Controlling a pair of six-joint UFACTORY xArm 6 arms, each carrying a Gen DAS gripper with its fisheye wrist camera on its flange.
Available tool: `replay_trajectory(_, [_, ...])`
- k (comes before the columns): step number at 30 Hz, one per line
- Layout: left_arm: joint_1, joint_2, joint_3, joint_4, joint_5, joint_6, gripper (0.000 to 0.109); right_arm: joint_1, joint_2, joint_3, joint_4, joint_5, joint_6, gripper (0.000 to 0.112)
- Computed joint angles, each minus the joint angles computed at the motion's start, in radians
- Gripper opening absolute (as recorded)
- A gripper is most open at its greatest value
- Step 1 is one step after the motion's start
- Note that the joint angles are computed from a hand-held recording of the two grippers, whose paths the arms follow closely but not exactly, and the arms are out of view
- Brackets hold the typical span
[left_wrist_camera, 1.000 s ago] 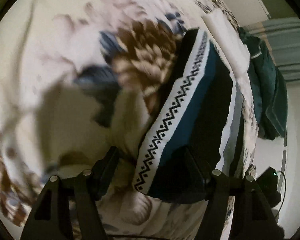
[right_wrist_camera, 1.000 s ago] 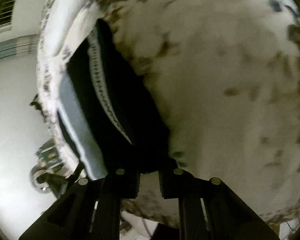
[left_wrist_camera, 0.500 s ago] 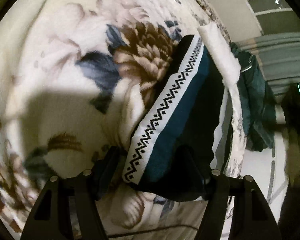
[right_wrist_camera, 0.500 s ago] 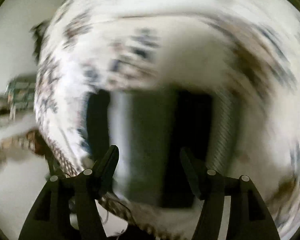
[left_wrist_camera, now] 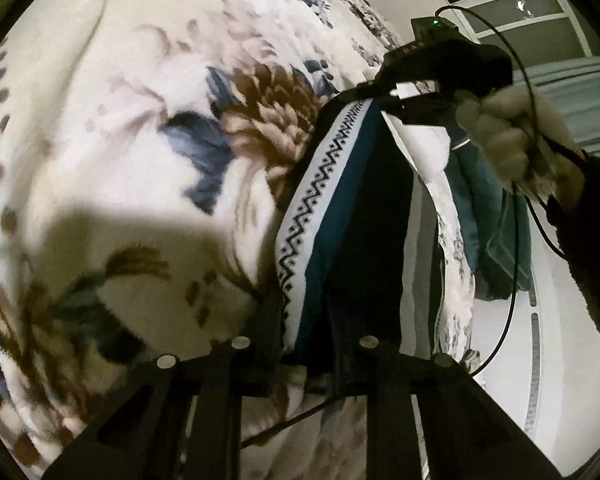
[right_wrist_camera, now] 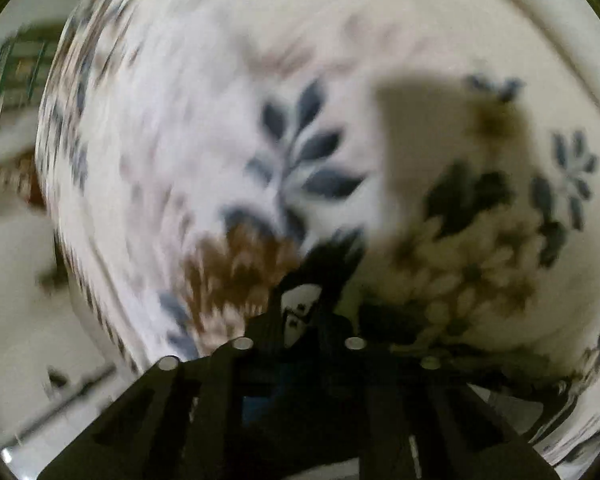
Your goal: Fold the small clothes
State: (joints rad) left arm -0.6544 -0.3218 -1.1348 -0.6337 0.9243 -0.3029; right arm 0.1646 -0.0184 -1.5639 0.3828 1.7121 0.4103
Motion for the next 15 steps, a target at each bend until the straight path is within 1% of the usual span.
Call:
replay_trajectory(2, [0.008, 0.001, -0.004, -0.002, 0.026, 0.006, 0.016, -0.022, -0.013, 0.027, 0.017, -0.035, 0.04, 0.01])
replay_trajectory(4, [0.018, -0.008, -0.007, 0.001, 0.065, 0.011, 0.016, -0.02, -0.015, 0.048, 0.023, -0.048, 0.048, 0.01])
replay_trajectory(7, [0.05, -0.005, -0.032, -0.017, 0.15, 0.025, 0.017, 0.005, -0.02, 0.067, 0.018, -0.083, 0.041, 0.011])
replay_trajectory(9, [0.087, 0.012, -0.077, -0.016, 0.239, 0.021, 0.018, -0.021, -0.054, 0.113, 0.074, -0.11, 0.04, 0.014])
replay_trajectory(11, [0.118, 0.029, -0.125, 0.01, 0.31, 0.016, 0.021, -0.078, -0.121, 0.165, 0.139, -0.106, 0.026, 0.025])
replay_trajectory(12, [0.134, 0.045, -0.158, 0.024, 0.344, 0.019, 0.023, -0.098, -0.152, 0.18, 0.152, -0.104, 0.015, 0.034])
replay_trajectory(13, [0.148, 0.058, -0.185, 0.02, 0.365, 0.033, 0.023, -0.123, -0.196, 0.196, 0.151, -0.096, -0.007, 0.045])
replay_trajectory(14, [0.161, 0.073, -0.21, 0.015, 0.382, 0.05, 0.03, -0.141, -0.239, 0.218, 0.14, -0.083, -0.013, 0.05])
replay_trajectory(15, [0.171, 0.09, -0.239, 0.02, 0.398, 0.059, 0.054, -0.18, -0.296, 0.244, 0.127, -0.061, -0.011, 0.054])
